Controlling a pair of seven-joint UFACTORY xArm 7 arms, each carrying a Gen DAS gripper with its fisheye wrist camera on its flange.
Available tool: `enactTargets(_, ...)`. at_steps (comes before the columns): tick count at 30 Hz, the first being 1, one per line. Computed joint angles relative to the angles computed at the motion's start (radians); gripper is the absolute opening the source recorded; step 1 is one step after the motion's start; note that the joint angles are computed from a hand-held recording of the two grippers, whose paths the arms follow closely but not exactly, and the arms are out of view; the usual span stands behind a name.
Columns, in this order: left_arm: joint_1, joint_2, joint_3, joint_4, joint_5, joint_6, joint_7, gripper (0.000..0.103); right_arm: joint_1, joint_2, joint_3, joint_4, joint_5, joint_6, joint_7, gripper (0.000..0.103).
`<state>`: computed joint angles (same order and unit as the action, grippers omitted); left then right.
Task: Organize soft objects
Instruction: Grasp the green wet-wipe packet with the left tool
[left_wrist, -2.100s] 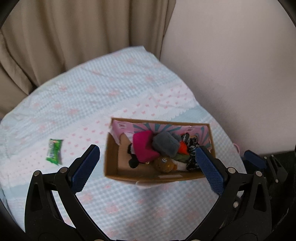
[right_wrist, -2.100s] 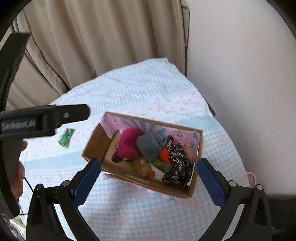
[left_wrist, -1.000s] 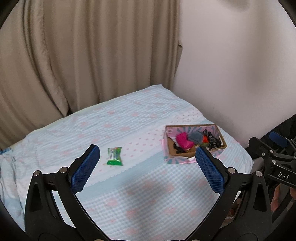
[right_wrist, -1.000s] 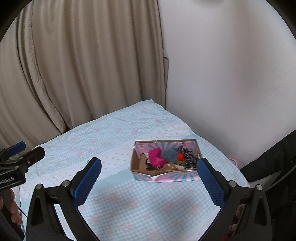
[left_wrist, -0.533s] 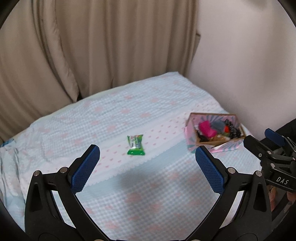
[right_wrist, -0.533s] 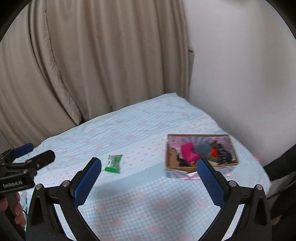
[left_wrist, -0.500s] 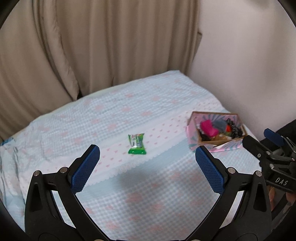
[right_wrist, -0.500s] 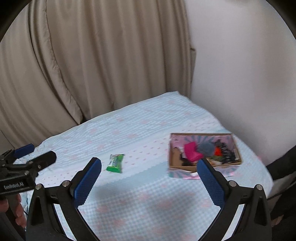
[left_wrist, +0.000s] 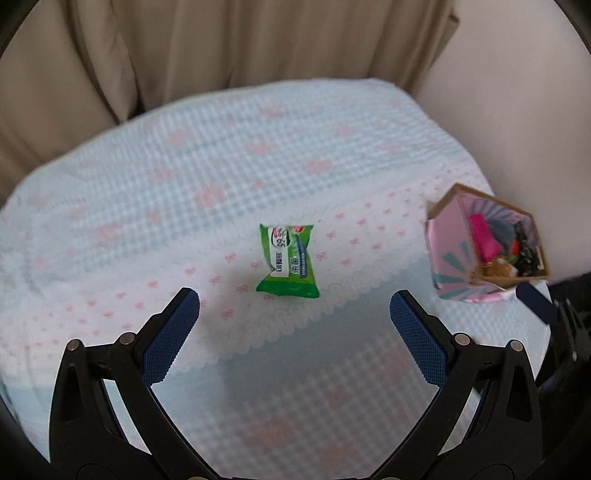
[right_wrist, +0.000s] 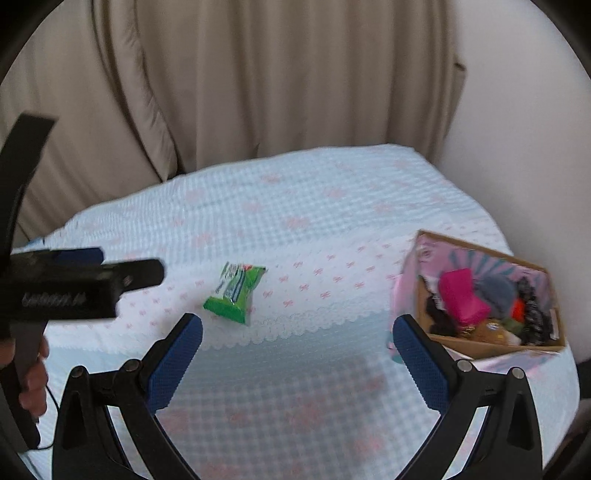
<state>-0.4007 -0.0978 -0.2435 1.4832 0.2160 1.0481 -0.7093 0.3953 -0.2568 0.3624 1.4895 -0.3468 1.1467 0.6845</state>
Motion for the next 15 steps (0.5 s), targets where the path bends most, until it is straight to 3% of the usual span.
enactTargets(9, 0.000, 0.201, 0.054, -0.067, -0.008, -0.177, -0.023, 0.095, 0.009, 0.033, -0.043, -0.234, 0.021, -0.245, -0.017, 0.103)
enactTargets(15, -0.017, 0.299, 0.085, -0.020, 0.009, -0.210, -0.007, 0.091, 0.022, 0.037, -0.056, -0.327, 0.053, -0.341, -0.044, 0.103)
